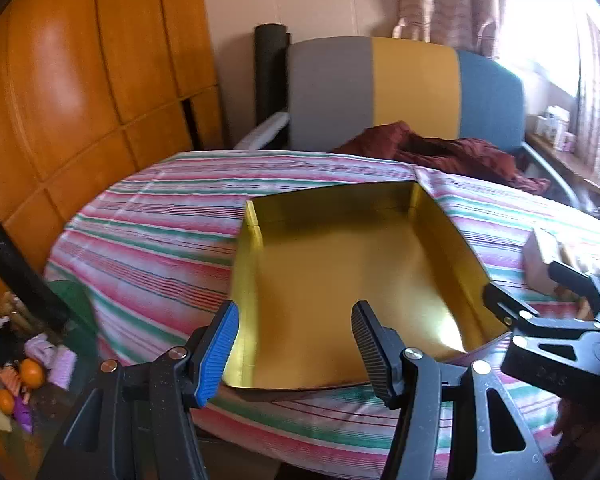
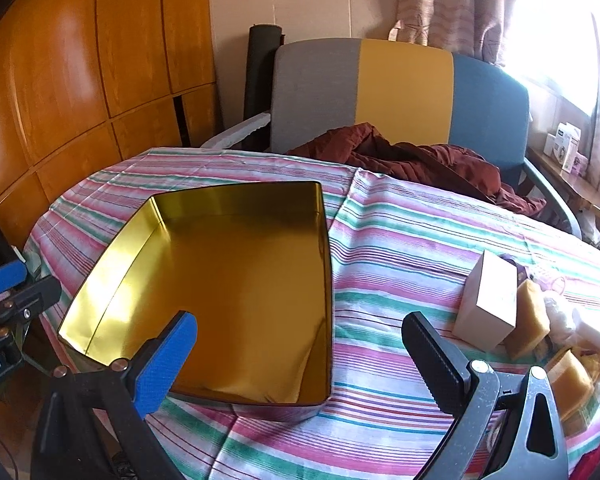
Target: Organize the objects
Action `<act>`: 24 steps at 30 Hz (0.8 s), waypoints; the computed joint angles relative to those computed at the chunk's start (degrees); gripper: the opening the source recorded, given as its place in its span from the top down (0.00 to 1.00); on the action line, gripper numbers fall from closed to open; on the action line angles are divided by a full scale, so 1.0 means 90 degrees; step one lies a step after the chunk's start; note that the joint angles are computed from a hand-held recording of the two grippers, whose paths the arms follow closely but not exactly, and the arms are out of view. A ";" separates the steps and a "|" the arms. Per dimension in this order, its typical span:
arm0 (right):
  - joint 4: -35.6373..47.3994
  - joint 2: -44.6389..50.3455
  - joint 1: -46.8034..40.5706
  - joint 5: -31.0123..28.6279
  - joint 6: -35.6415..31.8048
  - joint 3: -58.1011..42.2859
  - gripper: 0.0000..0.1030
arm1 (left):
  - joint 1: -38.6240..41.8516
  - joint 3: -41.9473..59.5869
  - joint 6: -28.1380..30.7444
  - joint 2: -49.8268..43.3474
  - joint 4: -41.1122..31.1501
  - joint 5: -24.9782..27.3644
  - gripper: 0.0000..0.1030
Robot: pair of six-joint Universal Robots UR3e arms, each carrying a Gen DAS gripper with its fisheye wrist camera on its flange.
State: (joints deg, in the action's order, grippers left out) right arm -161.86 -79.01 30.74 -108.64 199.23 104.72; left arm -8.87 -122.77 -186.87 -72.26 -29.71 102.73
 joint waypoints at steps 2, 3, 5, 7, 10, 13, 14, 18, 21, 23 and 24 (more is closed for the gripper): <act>-0.0005 -0.0042 -0.0050 0.0002 0.0008 0.0054 0.00 | 0.0144 -0.0115 0.0105 0.0112 0.0074 -0.0382 0.42; -0.0013 -0.0076 -0.0075 0.0001 0.0017 0.0097 0.00 | 0.0180 -0.0161 0.0134 0.0143 0.0111 -0.0545 0.42; -0.0054 -0.0192 -0.0184 0.0015 0.0027 0.0257 0.00 | 0.0295 -0.0206 0.0211 0.0179 0.0090 -0.0931 0.42; -0.0080 -0.0287 -0.0274 0.0023 0.0019 0.0384 0.00 | 0.0243 -0.0125 0.0220 0.0038 0.0029 -0.1070 0.42; -0.0096 -0.0522 -0.0456 0.0005 0.0038 0.0656 0.00 | 0.0048 0.0125 0.0237 -0.0365 0.0044 -0.1083 0.42; -0.0052 -0.1031 -0.0817 0.0002 -0.0024 0.1135 0.00 | 0.0125 0.0423 0.0429 -0.0648 -0.0055 -0.1599 0.42; -0.0027 -0.1156 -0.0897 -0.0042 -0.0006 0.1245 0.00 | 0.0151 0.0630 0.0474 -0.0790 -0.0200 -0.1838 0.42; 0.0160 -0.2090 -0.1652 -0.0043 -0.0160 0.1969 0.00 | 0.0035 0.1534 0.0438 -0.1494 -0.0756 -0.2468 0.42; 0.0375 -0.2936 -0.2460 0.0086 -0.0488 0.2496 0.00 | -0.0298 0.2351 0.0477 -0.2157 -0.0949 -0.2683 0.42; 0.0634 -0.3513 -0.3154 0.0326 -0.0754 0.2750 0.00 | -0.0611 0.2992 0.0540 -0.2633 -0.1072 -0.2725 0.42; 0.0732 -0.3775 -0.3497 0.0466 -0.0928 0.2861 0.00 | -0.0750 0.3333 0.0566 -0.2892 -0.1161 -0.2745 0.42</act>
State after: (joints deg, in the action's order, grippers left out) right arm -155.27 -112.99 -0.74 -104.44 190.88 130.47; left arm -15.62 -92.77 -181.78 -98.28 -40.17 78.03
